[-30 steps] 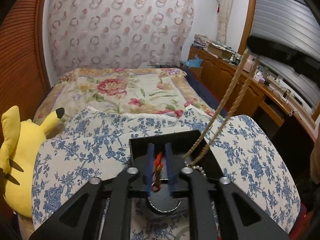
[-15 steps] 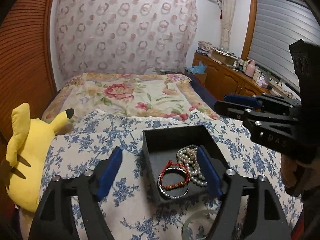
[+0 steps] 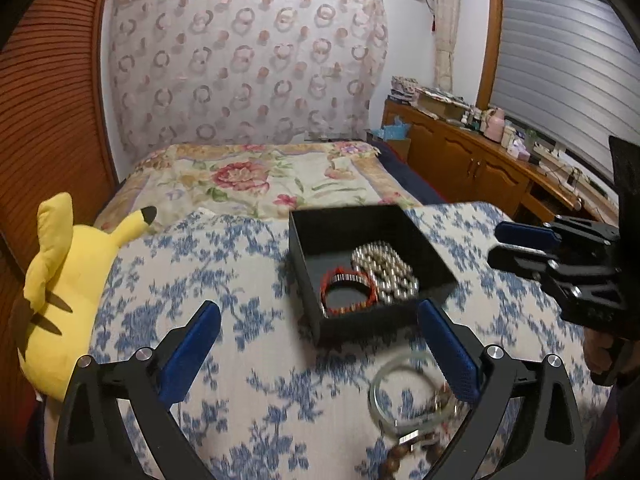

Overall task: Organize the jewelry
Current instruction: 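Move both open tools back toward the remaining jewelry beside the box, then close the right tool on the purple flower hair clips while the left grips the jade bangle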

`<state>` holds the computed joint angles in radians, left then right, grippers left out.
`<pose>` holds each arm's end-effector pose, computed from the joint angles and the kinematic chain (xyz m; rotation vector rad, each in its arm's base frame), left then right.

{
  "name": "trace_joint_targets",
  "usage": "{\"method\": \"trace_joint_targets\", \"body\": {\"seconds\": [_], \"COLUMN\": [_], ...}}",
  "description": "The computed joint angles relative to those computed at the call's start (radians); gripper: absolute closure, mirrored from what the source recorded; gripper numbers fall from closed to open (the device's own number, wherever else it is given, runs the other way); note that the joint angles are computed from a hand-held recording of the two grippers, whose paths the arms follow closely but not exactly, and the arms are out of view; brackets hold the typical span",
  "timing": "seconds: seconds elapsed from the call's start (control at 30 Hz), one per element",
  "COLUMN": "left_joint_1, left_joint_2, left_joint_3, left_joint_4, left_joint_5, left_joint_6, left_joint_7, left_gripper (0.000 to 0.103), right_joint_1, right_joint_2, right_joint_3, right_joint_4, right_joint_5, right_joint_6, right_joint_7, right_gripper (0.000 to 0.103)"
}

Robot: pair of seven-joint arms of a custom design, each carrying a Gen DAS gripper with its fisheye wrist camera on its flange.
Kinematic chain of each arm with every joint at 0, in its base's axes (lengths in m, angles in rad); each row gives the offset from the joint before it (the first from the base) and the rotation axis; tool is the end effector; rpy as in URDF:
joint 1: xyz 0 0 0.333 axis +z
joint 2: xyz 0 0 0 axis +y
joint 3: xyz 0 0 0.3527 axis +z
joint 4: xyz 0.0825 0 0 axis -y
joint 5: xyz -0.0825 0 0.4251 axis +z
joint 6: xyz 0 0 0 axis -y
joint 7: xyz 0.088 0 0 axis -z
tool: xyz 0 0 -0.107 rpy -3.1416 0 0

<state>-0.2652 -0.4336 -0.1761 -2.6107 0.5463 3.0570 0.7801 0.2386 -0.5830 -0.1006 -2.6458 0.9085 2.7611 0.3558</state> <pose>0.3935 -0.2365 0.4974 -1.5734 1.9116 -0.9965 0.4189 0.0222 0.5021 -2.0385 1.0675 -0.5312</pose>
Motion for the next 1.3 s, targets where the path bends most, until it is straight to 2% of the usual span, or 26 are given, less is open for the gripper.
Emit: {"method": "trace_joint_targets", "body": {"seconds": [0.03,0.13,0.27,0.33,0.47,0.57,0.67,0.8,1.03,1.07,1.13,1.2,1.3], "left_joint_1": [-0.009,-0.036,-0.013,-0.038,-0.069,-0.094,-0.091,-0.104,-0.132,-0.135,-0.131,-0.118,-0.146], "left_joint_2": [-0.004,-0.02,-0.051,-0.06,-0.071,-0.063,-0.052,-0.035,-0.032,-0.03,-0.031,-0.033,-0.028], "left_joint_3": [0.005,0.018,-0.024,-0.007,0.01,0.027,0.02,0.027,0.058,0.061,0.059,0.046,0.071], "left_joint_4": [-0.009,-0.044,-0.083,-0.099,-0.121,-0.123,-0.122,-0.114,-0.121,-0.122,-0.123,-0.123,-0.115], "left_joint_5": [-0.006,-0.022,0.005,-0.001,-0.012,-0.033,-0.044,-0.068,-0.129,-0.136,-0.145,-0.141,-0.165], "left_joint_6": [-0.002,-0.012,-0.032,-0.045,-0.07,-0.092,-0.104,-0.128,-0.116,-0.113,-0.107,-0.092,-0.054], "left_joint_7": [0.001,0.012,-0.001,0.015,0.051,0.087,0.104,0.132,0.183,0.188,0.191,0.18,0.189], "left_gripper": [0.008,0.008,0.008,0.008,0.008,0.008,0.008,0.008,0.008,0.008,0.008,0.008,0.008], "right_joint_1": [-0.004,-0.015,-0.036,-0.045,-0.06,-0.061,-0.058,-0.054,-0.062,-0.062,-0.061,-0.061,-0.058], "right_joint_2": [-0.015,-0.053,-0.097,-0.116,-0.141,-0.141,-0.119,-0.087,-0.022,-0.024,-0.038,-0.049,-0.061], "right_joint_3": [0.001,0.001,0.006,0.002,0.009,0.014,0.019,0.031,0.046,0.05,0.055,0.06,0.056], "right_joint_4": [-0.017,-0.061,-0.109,-0.125,-0.157,-0.168,-0.161,-0.15,-0.115,-0.119,-0.13,-0.141,-0.153], "right_joint_5": [-0.004,-0.021,-0.056,-0.075,-0.11,-0.126,-0.132,-0.14,-0.164,-0.168,-0.177,-0.182,-0.187], "right_joint_6": [-0.005,-0.033,-0.081,-0.112,-0.156,-0.179,-0.196,-0.199,-0.222,-0.215,-0.206,-0.193,-0.179], "right_joint_7": [0.001,0.009,0.026,0.029,0.033,0.029,0.034,0.037,0.063,0.06,0.055,0.06,0.057], "right_gripper": [0.055,0.055,0.052,0.051,0.039,0.038,0.036,0.036,0.035,0.036,0.044,0.045,0.045]}}
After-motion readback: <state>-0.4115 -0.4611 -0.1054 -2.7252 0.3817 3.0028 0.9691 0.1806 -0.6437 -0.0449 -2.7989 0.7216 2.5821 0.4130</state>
